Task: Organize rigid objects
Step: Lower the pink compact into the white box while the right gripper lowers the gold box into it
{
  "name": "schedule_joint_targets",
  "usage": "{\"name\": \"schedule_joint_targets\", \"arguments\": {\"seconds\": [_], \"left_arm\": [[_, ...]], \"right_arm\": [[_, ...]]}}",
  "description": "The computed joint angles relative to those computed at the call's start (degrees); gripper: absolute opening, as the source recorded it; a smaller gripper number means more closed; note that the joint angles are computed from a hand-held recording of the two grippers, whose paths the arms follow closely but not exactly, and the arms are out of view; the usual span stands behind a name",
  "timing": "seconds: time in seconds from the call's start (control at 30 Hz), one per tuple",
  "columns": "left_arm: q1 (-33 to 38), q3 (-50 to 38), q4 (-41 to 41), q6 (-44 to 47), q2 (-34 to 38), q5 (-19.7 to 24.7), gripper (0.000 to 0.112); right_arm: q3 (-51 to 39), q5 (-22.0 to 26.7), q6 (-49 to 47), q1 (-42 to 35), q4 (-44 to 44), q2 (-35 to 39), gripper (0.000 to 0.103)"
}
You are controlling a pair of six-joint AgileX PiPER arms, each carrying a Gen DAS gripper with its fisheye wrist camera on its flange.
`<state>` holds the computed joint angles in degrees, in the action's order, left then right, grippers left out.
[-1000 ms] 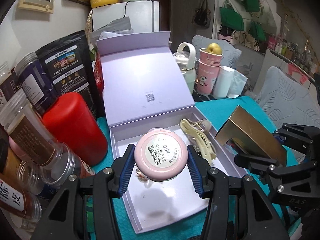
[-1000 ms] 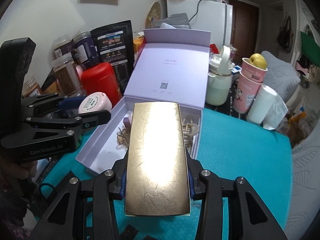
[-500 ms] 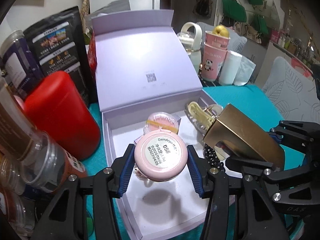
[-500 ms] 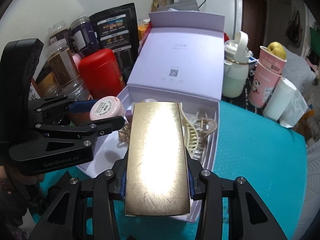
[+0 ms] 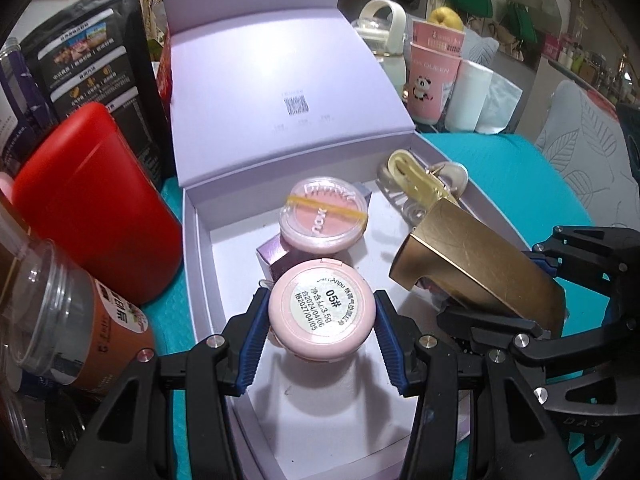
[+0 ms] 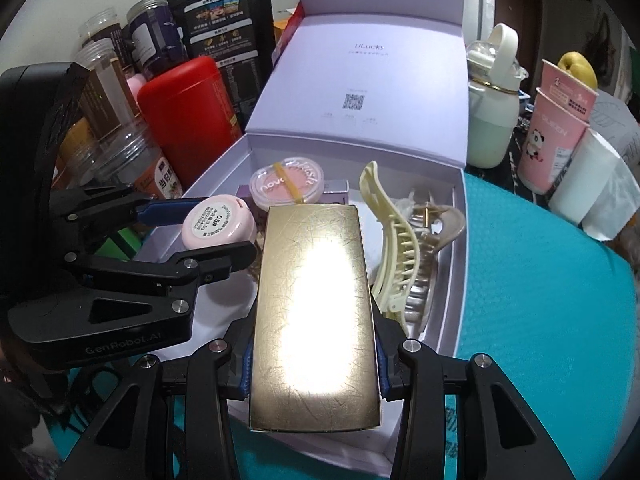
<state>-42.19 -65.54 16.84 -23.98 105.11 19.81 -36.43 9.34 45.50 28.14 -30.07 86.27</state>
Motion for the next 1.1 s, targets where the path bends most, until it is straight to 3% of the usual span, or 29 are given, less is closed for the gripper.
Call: {"name": "schedule_joint_targets", "arguments": {"seconds": [0.13, 0.33, 0.63, 0.9, 1.1], "left_arm": [[-0.2, -0.1, 1.9, -2.3, 0.2, 0.3, 0.050], [-0.4, -0.3, 2.3, -2.5, 0.4, 0.6, 0.050], [-0.5, -4.2, -2.2, 4.3, 3.0, 2.7, 0.050], [-1.0, -5.4, -2.7, 4.9, 3.7, 3.8, 0.050], [-1.0, -4.0, -3.2, 4.3, 2.7, 3.2, 0.050]], "right_arm": [[0.4, -2.6, -6.0, -1.6, 6.5, 1.6, 0.043], [-0.8, -2.1, -10.8, -1.6, 11.1, 3.7, 0.043], [-1.9, 0.9, -2.4, -0.6, 2.4, 4.3, 0.043], [-2.7, 3.1, -6.5, 0.0, 7.6, 3.9, 0.044], [-1.2, 5.2, 3.9, 2.5, -0.7, -0.2, 0.050]]}}
